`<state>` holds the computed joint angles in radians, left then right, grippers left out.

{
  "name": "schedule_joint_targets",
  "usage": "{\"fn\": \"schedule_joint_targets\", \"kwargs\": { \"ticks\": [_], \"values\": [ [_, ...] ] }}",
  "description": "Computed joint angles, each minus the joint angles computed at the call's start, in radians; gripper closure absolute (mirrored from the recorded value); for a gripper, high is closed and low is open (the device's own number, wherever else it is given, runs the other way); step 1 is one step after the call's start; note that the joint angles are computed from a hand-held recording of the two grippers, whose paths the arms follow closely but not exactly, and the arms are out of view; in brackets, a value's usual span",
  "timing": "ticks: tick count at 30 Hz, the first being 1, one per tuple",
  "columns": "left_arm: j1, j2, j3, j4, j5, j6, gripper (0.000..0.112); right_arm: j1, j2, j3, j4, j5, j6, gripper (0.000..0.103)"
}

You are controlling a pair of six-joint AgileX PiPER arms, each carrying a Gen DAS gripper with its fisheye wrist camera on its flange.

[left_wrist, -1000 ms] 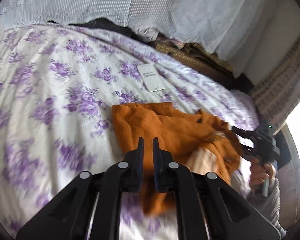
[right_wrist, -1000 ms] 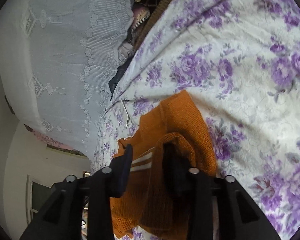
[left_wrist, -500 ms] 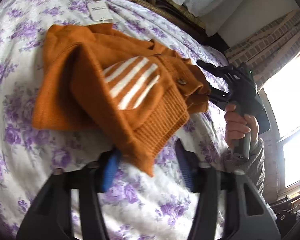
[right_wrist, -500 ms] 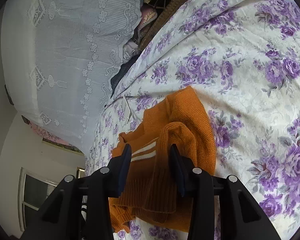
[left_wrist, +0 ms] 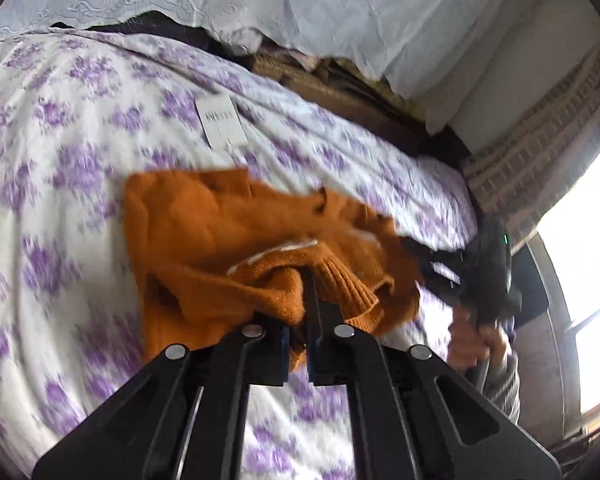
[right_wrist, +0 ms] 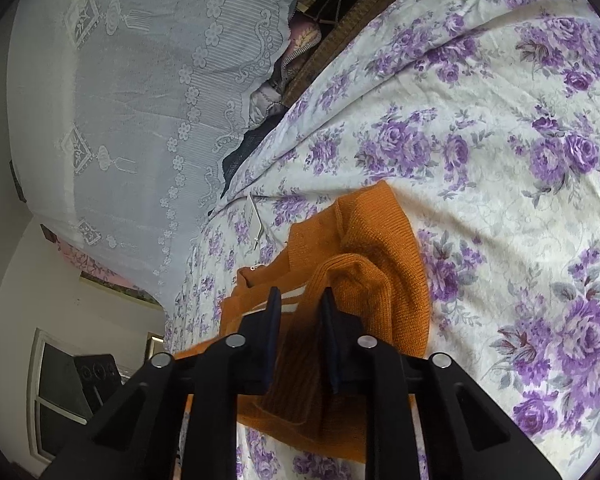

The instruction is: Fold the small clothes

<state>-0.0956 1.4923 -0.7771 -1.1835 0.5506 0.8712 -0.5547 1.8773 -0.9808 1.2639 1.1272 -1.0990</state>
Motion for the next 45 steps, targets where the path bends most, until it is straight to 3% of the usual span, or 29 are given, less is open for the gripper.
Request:
{"fn": "schedule_joint_targets", "kwargs": {
  "ticks": [11, 15, 18, 20, 22, 24, 27, 29, 32, 36, 38, 40, 42, 44, 45],
  "values": [
    [0.062, 0.247, -0.219, 0.000, 0.011, -0.064, 0.107, 0.024, 0.029, -0.034, 0.010, -0.045, -0.006, 0.084],
    [0.076, 0.333, -0.241, -0.061, -0.008, -0.002, 0.105, 0.031, 0.017, -0.025, 0.005, -0.055, -0.016, 0.084],
    [0.113, 0.345, -0.203, -0.157, 0.025, 0.103, 0.095, 0.031, -0.022, -0.004, 0.002, -0.059, -0.034, 0.082],
    [0.135, 0.304, -0.162, -0.188, 0.030, 0.137, 0.075, 0.026, -0.072, 0.025, 0.006, -0.062, -0.055, 0.079],
    [0.120, 0.217, -0.099, -0.223, -0.045, 0.181, 0.047, 0.028, -0.140, 0.056, 0.006, -0.071, -0.087, 0.078],
    [0.087, 0.132, -0.055, -0.216, -0.115, 0.207, 0.043, 0.056, -0.219, 0.082, -0.023, -0.049, -0.132, 0.076],
    [0.064, 0.086, -0.042, -0.192, -0.050, 0.253, 0.041, 0.154, -0.274, 0.095, -0.114, 0.013, -0.181, 0.063],
    [0.021, 0.085, -0.047, -0.149, -0.054, 0.243, 0.041, 0.270, -0.286, 0.116, -0.191, -0.036, -0.187, 0.063],
    [-0.021, 0.101, -0.058, -0.102, -0.046, 0.250, 0.041, 0.377, -0.283, 0.145, -0.250, -0.183, -0.167, 0.063],
    [-0.007, 0.115, -0.078, -0.065, 0.066, 0.301, 0.035, 0.405, -0.243, 0.128, -0.277, -0.256, -0.142, 0.063],
    [-0.019, 0.111, -0.072, -0.051, 0.062, 0.318, 0.034, 0.441, -0.220, 0.087, -0.285, -0.311, -0.123, 0.063],
    [-0.016, 0.106, -0.061, -0.059, 0.077, 0.344, 0.034, 0.445, -0.216, 0.066, -0.246, -0.374, -0.125, 0.063],
    [-0.029, 0.100, -0.052, -0.069, 0.068, 0.360, 0.031, 0.415, -0.192, 0.030, -0.103, -0.510, -0.104, 0.056],
    [-0.061, 0.102, -0.053, -0.056, 0.026, 0.345, 0.027, 0.338, -0.120, -0.032, 0.008, -0.501, -0.026, 0.055],
    [-0.076, 0.110, -0.060, -0.040, 0.005, 0.327, 0.026, 0.294, -0.081, -0.055, 0.042, -0.437, -0.018, 0.055]
  ]
}}
